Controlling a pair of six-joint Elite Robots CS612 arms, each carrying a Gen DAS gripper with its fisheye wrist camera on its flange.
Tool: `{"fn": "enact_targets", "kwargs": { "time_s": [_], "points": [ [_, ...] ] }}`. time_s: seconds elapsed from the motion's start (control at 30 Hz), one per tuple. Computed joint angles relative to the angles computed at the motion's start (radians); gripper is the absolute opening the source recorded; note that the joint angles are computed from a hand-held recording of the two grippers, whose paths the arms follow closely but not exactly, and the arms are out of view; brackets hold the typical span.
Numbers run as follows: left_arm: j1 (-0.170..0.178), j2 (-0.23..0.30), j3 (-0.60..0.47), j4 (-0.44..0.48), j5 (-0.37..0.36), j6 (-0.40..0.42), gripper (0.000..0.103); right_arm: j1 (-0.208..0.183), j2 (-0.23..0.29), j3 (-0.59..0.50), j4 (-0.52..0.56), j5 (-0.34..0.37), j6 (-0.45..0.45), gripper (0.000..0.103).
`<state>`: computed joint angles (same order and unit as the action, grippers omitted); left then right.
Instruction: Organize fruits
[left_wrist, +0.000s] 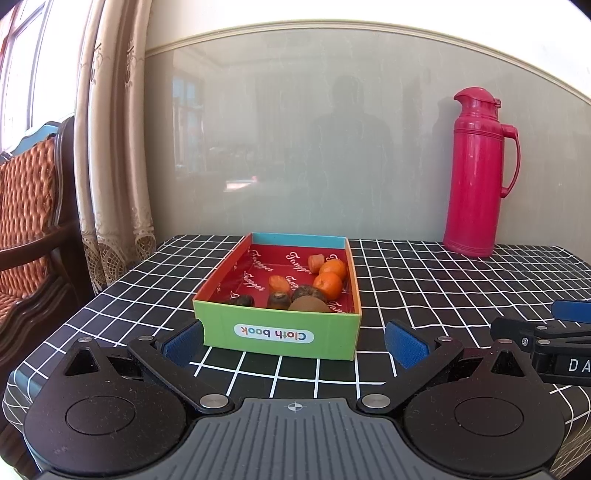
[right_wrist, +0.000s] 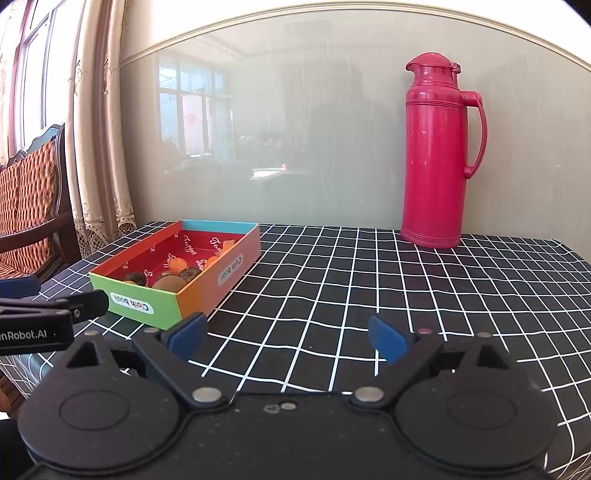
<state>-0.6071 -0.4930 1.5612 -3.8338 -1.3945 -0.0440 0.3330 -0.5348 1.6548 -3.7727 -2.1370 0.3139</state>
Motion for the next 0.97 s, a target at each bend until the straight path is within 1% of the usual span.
{"fn": "enact_targets", "kwargs": {
  "time_s": [0.63,0.77,0.87,0.93,0.97],
  "points": [
    [0.000,0.002,0.000,-0.006,0.001,-0.003,0.103,0.000,0.000,0.000,0.000,0.000,0.000,0.094],
    [-0.002,0.004,-0.001,-0.017,0.027,-0.019,0.103,0.000,0.000,0.000,0.001,-0.001,0.001,0.094],
    [0.003,0.007,-0.002,-0.030,0.010,-0.032,0.103,0.001,0.001,-0.002,0.000,-0.001,0.002,0.094],
    [0.006,0.006,-0.003,-0.022,-0.012,-0.031,0.103,0.001,0.001,-0.003,0.001,-0.002,0.003,0.094],
    [0.004,0.006,-0.004,-0.020,-0.004,-0.032,0.103,0.001,0.001,-0.002,0.000,0.000,0.002,0.094]
  ]
}}
